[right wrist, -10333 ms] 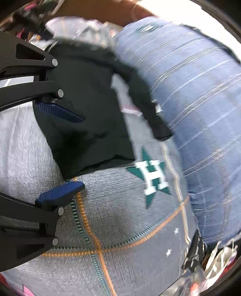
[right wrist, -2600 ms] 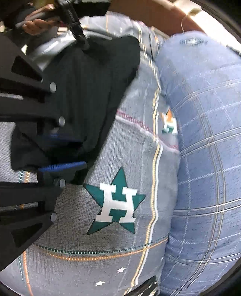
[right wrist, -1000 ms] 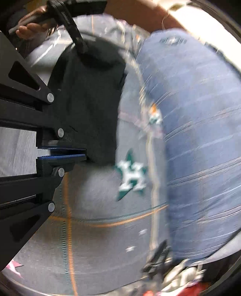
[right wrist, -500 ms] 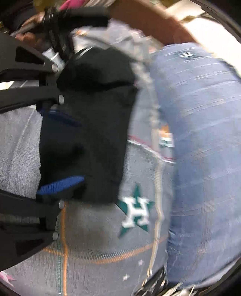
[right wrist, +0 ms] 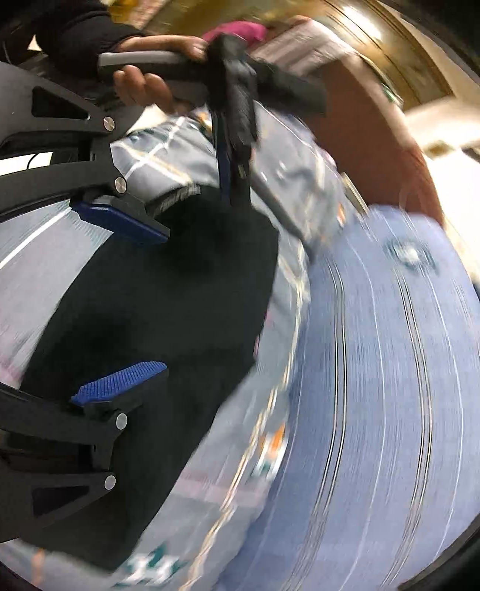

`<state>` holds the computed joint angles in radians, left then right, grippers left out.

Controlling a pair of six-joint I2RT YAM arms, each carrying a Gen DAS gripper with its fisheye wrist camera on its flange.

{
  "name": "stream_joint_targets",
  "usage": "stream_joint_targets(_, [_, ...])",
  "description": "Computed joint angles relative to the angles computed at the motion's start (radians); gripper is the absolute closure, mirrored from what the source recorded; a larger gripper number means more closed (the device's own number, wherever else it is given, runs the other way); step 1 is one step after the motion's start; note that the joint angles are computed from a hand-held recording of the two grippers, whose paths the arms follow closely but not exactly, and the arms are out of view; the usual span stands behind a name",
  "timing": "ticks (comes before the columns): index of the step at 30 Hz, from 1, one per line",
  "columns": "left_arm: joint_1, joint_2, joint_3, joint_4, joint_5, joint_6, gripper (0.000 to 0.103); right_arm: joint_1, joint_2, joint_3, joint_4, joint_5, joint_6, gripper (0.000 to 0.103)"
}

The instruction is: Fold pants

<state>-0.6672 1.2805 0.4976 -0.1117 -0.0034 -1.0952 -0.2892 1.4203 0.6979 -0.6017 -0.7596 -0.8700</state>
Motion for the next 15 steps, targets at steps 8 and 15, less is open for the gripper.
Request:
stream_joint_targets(8, [0.097, -0.035, -0.086, 0.018, -0.008, -0.02, 0.044, 0.356, 0.08, -0.194, 0.441, 0.269, 0.195, 0.036])
stream_joint_targets(15, [0.182, 0.111, -0.099, 0.143, 0.065, -0.021, 0.063, 0.341, 0.101, -0.223, 0.526, 0.333, 0.196, 0.067])
